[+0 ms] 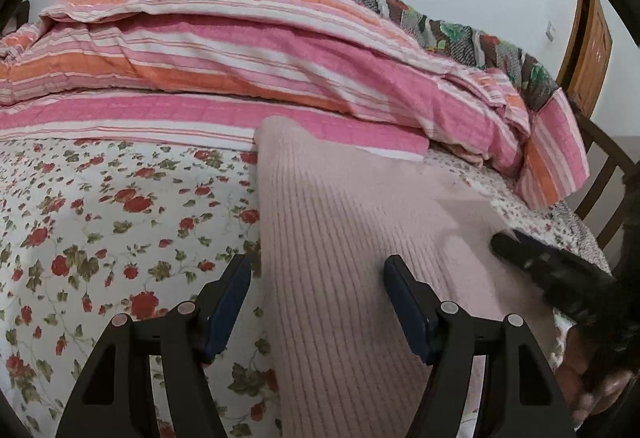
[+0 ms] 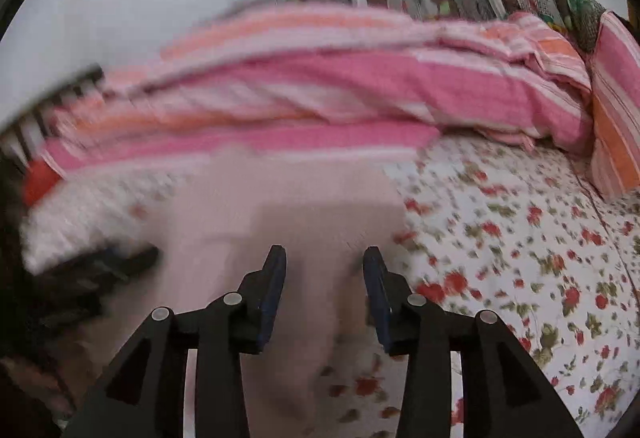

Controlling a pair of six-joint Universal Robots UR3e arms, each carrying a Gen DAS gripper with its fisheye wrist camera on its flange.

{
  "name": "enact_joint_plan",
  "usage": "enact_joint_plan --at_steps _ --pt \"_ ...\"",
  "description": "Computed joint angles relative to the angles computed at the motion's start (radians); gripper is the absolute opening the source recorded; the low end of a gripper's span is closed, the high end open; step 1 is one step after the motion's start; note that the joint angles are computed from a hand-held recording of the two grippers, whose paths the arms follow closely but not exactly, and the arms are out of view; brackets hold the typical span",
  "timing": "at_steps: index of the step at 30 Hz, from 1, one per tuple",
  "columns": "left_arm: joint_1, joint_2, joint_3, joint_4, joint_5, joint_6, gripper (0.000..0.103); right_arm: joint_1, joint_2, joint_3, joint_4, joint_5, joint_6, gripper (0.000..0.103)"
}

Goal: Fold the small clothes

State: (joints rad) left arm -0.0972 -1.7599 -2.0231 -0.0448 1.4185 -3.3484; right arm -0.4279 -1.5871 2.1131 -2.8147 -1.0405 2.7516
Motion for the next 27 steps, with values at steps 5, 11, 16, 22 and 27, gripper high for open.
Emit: enact_joint_plan --at_steps 5,11,16,22,27 --pt "-0.02 -0.01 -0.012 0.02 0.025 0.001 0.069 -0.071 0.052 -0.056 0.144 0.07 0.026 0.05" --pt "-0.031 -0.01 -0.036 0.057 0.042 -0.003 0.069 -0.05 0.027 -0.008 0.066 0.031 0.038 0.05" --pt "-0.047 0.002 -0.051 0.065 0.072 -0.007 0.07 -0.03 -0.008 0.017 0.025 -0.014 0.034 0.05" --pt "-0.075 0.014 -0.048 0.063 0.129 0.003 0.07 -0.035 -0.027 0.021 0.035 -0.025 0.03 0.05" --pt "-0.08 0.022 -0.047 0.058 0.144 0.005 0.07 -0.032 -0.035 0.038 0.019 -0.037 0.043 0.051"
